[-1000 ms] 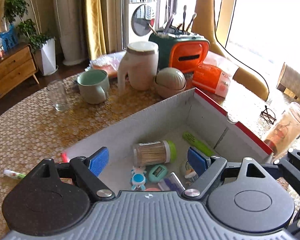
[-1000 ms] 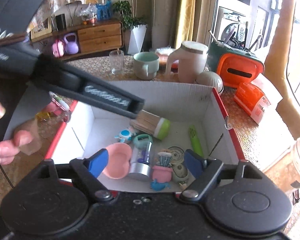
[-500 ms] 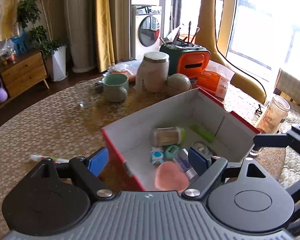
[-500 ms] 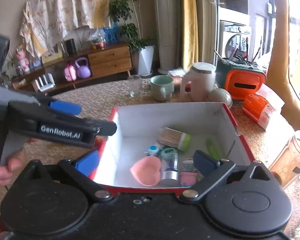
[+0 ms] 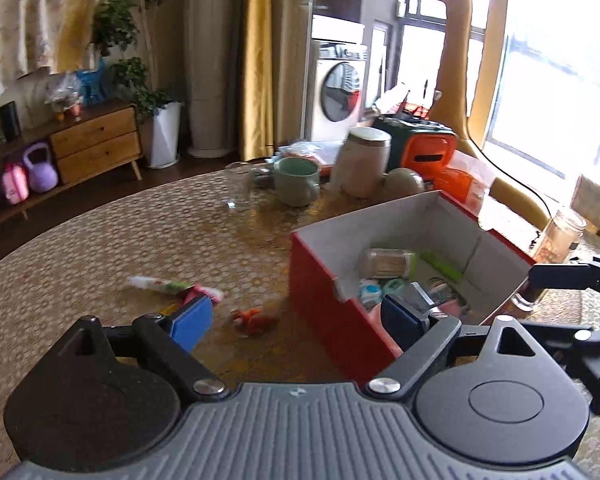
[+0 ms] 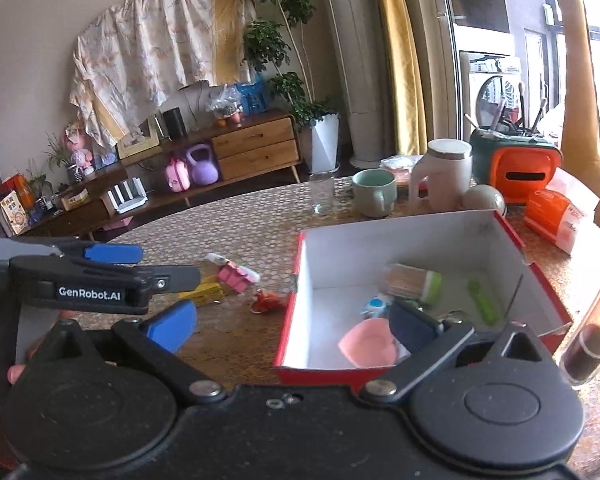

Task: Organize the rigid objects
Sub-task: 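Move both tools back toward the yellow box and pink clip on the table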

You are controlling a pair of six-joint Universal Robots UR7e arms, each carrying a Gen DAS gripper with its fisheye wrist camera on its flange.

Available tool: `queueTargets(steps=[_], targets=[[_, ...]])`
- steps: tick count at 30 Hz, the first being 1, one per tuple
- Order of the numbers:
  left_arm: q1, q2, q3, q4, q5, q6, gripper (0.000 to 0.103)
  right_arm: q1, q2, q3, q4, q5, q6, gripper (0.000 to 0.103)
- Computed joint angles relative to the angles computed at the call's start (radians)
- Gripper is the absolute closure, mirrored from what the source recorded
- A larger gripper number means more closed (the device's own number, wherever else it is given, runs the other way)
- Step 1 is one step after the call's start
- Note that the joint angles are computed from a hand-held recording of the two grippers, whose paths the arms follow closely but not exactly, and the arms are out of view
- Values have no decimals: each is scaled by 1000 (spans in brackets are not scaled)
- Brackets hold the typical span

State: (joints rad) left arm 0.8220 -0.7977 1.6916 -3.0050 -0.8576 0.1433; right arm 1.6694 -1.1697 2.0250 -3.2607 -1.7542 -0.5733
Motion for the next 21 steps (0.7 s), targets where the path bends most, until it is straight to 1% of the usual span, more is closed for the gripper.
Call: queueTargets(steps=[5, 7, 11, 16, 19, 21], targets=[[22, -61, 68, -17, 14, -30, 11, 21, 25, 18, -22, 0, -52, 0], [34, -85, 92, -25, 15, -31, 11, 30, 38, 23, -23, -2, -68, 0], [53, -110, 132, -54, 41, -13, 11, 45, 70, 21, -23, 2, -84, 0], [91, -119, 160, -90, 42, -4, 11, 62, 121, -1, -19, -3, -96, 0], [111, -106, 164, -143, 59, 19, 11, 74, 165, -28, -25, -24, -94, 0], [125, -93, 152, -155, 74, 21, 11, 80, 192, -48, -22, -34, -98, 1]])
